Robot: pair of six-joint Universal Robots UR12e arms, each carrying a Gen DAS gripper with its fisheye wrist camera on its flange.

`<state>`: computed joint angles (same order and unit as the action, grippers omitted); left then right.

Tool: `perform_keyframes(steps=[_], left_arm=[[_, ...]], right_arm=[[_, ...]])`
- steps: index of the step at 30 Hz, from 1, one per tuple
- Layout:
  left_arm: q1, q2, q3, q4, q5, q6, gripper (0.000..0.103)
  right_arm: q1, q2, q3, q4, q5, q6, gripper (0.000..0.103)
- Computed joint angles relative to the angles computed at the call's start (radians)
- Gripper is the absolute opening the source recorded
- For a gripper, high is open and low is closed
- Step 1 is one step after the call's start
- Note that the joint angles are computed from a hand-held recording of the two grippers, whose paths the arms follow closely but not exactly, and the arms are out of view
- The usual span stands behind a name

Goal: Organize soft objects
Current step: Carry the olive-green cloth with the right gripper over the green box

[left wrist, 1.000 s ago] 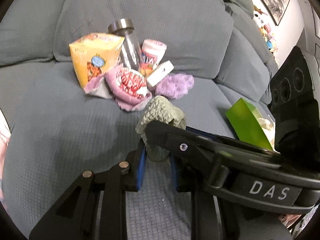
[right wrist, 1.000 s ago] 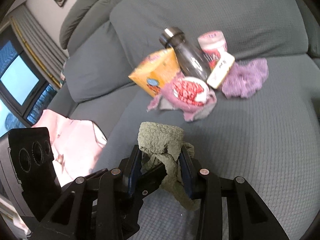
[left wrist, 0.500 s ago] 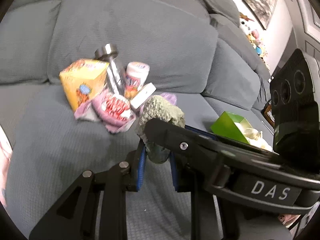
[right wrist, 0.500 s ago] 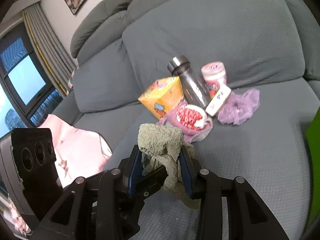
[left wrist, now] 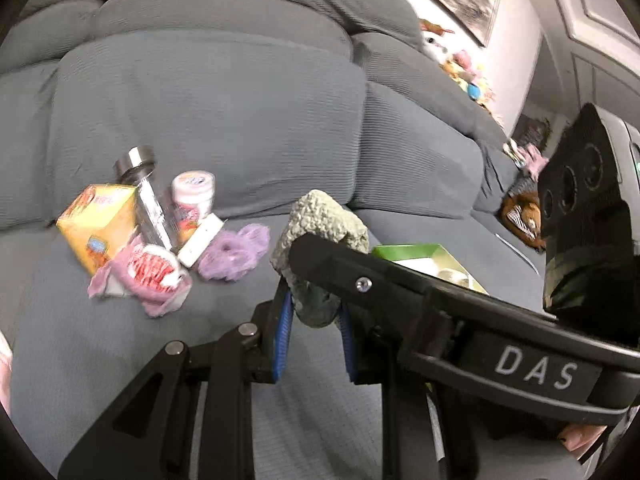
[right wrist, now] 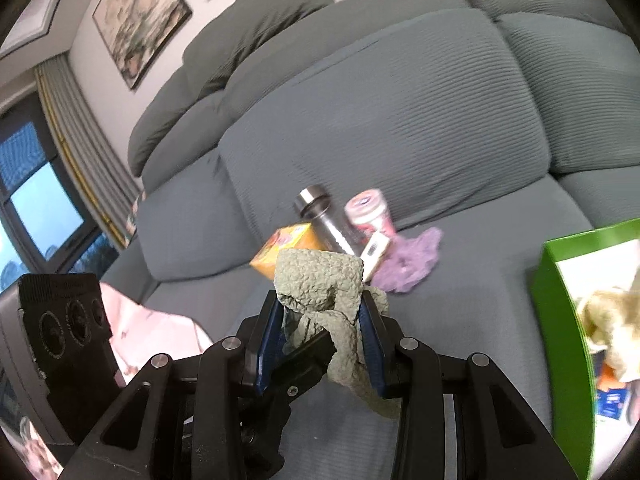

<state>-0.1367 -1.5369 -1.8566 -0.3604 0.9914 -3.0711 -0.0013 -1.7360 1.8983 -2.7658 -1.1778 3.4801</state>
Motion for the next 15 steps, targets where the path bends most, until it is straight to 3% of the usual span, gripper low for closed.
perform_keyframes(steps=[15], left_arm=[[-0.061,-0.017,0.052,-0.043,-0.013,0.079,0.018]], right_arm=[[-0.056,-0.057,0.047,-0.083,-0.034,0.072,0.04]])
